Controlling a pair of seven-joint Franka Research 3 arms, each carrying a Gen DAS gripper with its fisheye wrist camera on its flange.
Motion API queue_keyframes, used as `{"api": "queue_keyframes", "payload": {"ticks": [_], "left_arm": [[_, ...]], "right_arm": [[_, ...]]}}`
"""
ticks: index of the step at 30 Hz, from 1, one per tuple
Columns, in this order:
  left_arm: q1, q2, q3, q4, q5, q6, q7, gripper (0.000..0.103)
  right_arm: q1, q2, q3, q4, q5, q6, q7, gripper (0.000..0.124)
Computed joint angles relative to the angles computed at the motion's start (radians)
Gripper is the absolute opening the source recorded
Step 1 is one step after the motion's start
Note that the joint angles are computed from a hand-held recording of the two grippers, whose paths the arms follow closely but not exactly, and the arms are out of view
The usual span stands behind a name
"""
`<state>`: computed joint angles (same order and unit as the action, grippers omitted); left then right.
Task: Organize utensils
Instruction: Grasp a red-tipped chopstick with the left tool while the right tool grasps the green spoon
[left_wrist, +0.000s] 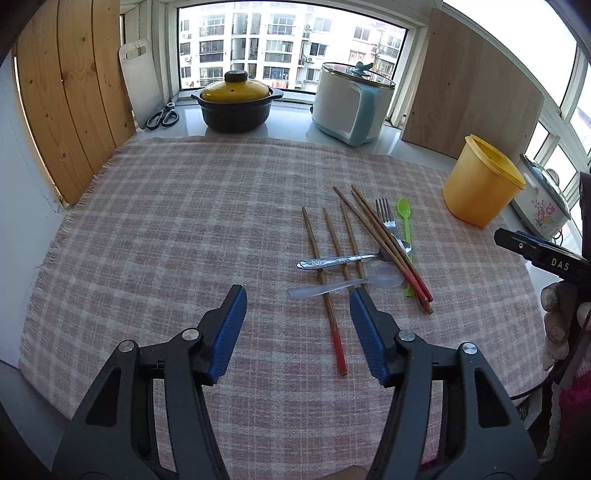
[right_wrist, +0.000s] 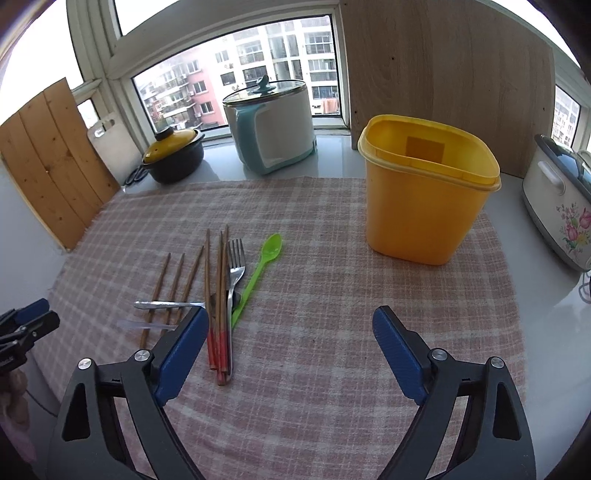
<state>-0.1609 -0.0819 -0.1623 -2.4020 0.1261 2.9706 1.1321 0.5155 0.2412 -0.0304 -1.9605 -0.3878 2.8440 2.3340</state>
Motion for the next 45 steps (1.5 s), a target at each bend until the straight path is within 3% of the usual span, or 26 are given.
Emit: {"api": "queue_keyframes", "payload": {"ticks": [5,8,17,21,27,30,39,45], "left_arm": [[-0.058,0.028,0.02,-0.005,-0.261,-0.014,0.187,0.047],[-0.053,0.045,0.01,0.003,-0.327,-0.031,0.231,0.045],[0.004,0.097,-0.008,0.058,-0.343,-0.059,0.276,0.038],[0.02,0.127,-0.026,0.087,-0.361,-0.076,0.311,0.033],[0.042,0.163,-0.048,0.129,-0.393,-0.092,0.344,0.033],[0.05,0.175,-0.049,0.145,-0.367,-0.093,0.327,0.033],[0.084,0.221,-0.052,0.207,-0.314,-0.103,0.312,0.033],[0.121,0.301,-0.077,0.312,-0.339,-0.157,0.355,0.033]], "right_arm": [[-0.043,0.037,0.053,0.036,0.139,-0.022,-0.138,0.077],[-0.053,0.057,0.067,0.056,0.222,-0.029,-0.201,0.075],[-0.019,0.103,0.029,0.119,0.256,-0.066,-0.219,0.069],[-0.03,0.125,0.042,0.146,0.295,-0.081,-0.248,0.063],[-0.053,0.164,0.069,0.197,0.385,-0.112,-0.318,0.057],[-0.052,0.189,0.069,0.233,0.408,-0.137,-0.335,0.05],[-0.044,0.304,0.061,0.387,0.441,-0.23,-0.351,0.042],[-0.045,0.391,0.058,0.513,0.467,-0.308,-0.343,0.039]]}}
